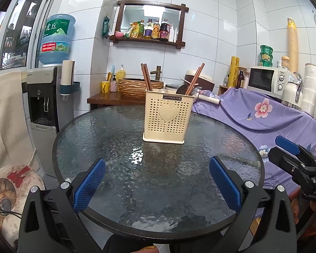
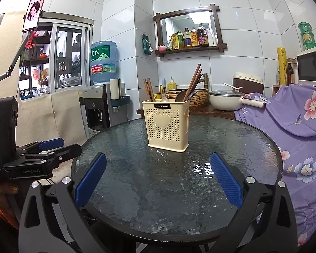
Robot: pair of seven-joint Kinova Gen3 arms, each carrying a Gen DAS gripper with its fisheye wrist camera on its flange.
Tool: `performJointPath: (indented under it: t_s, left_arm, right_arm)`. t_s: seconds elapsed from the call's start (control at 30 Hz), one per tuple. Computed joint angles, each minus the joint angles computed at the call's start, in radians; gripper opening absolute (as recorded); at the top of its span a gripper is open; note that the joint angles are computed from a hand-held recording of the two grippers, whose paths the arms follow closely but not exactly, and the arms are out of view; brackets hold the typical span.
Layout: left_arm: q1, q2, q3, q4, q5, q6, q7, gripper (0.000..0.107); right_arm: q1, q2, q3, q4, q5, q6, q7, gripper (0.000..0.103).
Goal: Organize utensils
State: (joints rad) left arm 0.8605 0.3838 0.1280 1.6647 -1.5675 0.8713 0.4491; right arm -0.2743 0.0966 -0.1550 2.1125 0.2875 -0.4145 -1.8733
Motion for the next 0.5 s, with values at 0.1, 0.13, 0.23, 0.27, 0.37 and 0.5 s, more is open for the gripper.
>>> performJointPath:
  t_s: [0.1,0.13,0.23,0.27,0.37,0.5]
  left_arm:
    - [0.003,0.003,0.0,-0.001,-0.002,0.005,0.002,0.097]
    - [0.002,0.002,0.0,0.001,-0.003,0.003,0.004,0.097]
    - [0.002,0.003,0.001,0.0,0.001,0.004,0.0,0.097]
    - [0.002,0.003,0.0,0.0,0.0,0.004,0.0,0.097]
    - [0.002,0.002,0.0,0.002,-0.003,0.003,0.004,0.097]
    - [0.002,0.003,0.001,0.001,0.0,0.005,0.0,0.097]
  right_arm:
    - [-0.002,0.0,0.0,0.001,-0.004,0.0,0.003,0.097]
    - [-0.002,0.0,0.0,0.001,-0.004,0.0,0.003,0.097]
    - [-0.003,0.0,0.0,0.0,-0.004,0.002,0.003,0.097]
    - [-0.002,-0.001,-0.001,0.001,-0.003,0.002,0.001,0.097]
    - [-0.003,-0.001,-0.001,0.001,-0.003,0.002,0.001,0.097]
    - [-0.004,-0.002,-0.001,0.001,-0.003,0.004,0.001,0.097]
